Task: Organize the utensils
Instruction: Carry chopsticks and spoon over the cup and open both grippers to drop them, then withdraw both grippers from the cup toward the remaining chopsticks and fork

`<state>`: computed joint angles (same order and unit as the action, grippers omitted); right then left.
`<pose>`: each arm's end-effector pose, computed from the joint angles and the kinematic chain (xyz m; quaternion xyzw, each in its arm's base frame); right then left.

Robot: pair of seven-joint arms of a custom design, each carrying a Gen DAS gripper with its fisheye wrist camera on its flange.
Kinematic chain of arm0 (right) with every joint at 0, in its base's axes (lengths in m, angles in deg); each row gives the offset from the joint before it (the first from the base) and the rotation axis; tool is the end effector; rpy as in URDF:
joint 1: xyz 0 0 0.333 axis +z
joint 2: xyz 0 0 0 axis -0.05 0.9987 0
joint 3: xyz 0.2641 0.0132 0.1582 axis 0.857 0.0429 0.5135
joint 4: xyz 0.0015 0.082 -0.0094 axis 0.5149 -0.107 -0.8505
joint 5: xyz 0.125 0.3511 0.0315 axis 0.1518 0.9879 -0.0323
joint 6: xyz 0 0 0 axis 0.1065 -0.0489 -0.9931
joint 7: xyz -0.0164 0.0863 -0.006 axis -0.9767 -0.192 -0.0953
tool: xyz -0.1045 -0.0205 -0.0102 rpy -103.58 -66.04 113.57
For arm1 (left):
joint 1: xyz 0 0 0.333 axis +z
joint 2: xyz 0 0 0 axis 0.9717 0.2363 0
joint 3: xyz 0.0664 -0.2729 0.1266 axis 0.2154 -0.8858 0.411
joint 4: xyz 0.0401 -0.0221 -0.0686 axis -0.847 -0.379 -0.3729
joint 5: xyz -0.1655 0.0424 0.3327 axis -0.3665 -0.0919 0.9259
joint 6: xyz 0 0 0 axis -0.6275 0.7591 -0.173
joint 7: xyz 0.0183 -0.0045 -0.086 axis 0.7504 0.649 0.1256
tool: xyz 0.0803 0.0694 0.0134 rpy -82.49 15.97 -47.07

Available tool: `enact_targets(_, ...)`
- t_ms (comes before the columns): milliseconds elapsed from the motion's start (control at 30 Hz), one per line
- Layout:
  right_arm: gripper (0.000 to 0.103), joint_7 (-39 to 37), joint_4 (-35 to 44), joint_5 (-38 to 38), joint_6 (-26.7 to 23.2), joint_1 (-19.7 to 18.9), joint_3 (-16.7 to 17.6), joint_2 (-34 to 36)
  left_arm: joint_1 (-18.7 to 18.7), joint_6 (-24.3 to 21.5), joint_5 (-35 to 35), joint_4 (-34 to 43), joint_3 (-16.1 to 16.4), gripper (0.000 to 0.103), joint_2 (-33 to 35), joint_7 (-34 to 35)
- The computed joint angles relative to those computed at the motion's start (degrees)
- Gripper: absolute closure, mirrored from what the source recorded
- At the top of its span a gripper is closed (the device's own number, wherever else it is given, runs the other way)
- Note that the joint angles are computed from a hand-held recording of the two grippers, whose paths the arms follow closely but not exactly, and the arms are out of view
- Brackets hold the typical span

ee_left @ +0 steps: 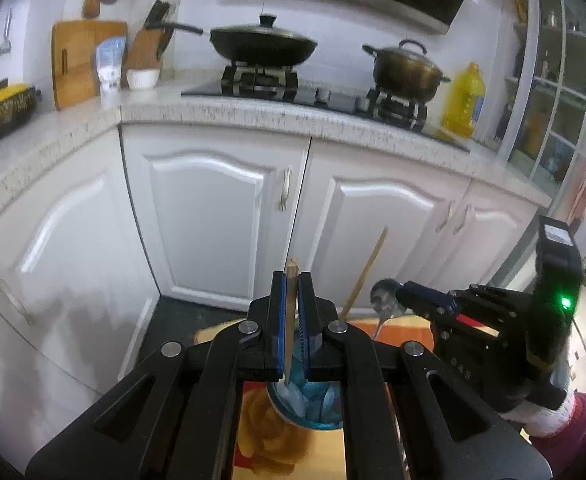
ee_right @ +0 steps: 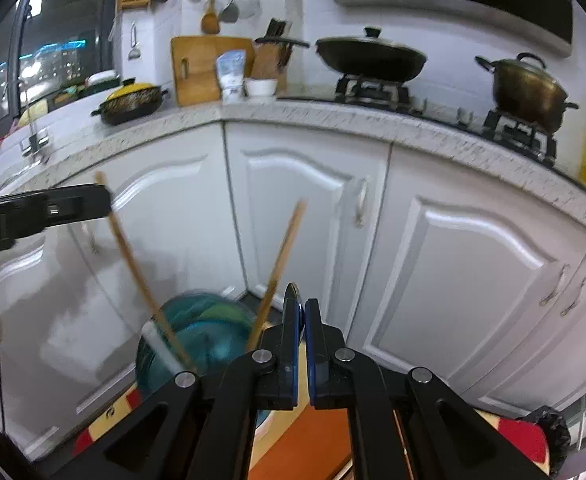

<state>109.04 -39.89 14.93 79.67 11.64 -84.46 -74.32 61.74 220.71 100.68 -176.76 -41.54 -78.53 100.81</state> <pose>0.5004 0.0930 0.6123 -0.7984 0.4023 -0.2010 0.4004 0.4341 -0.2974 0.6765 -0.6530 0.6105 -0.3646 0.2606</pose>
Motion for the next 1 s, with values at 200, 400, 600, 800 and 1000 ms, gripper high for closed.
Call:
enact_targets(200,0.099,0.6,-1.46,-0.1,-4.64,-0.24,-0.01,0.06,-0.03,-0.34,0.45,-1.37,-0.25,0.099,0.66,-2.94)
enact_targets(400,0.087,2.31,1.7,3.62,-14.24,-1.93,-2.22,1.13,-0.46,-0.3,-1.51,-1.45,0.32,0.097,0.41,-3.44)
enact_targets(600,0.071,3.07,1.85,7.23,-18.59,-4.52,-3.37,-0.49,-0.73,0.64,-3.69,-2.61,0.53,0.069,-0.83,-4.18)
enact_targets(800,0.071,4.04,0.41,7.78,-22.37,-6.74,-4.83,-2.95,-1.38,-0.35,-3.58,-3.0,-0.79,0.064,-2.61,-4.21)
enact_targets(1000,0.071,5.05,-3.73,2.72,-23.75,-10.66,-6.22,-5.91,-3.42,0.42,-3.17,-3.66,-2.37,0.061,-3.36,-3.12)
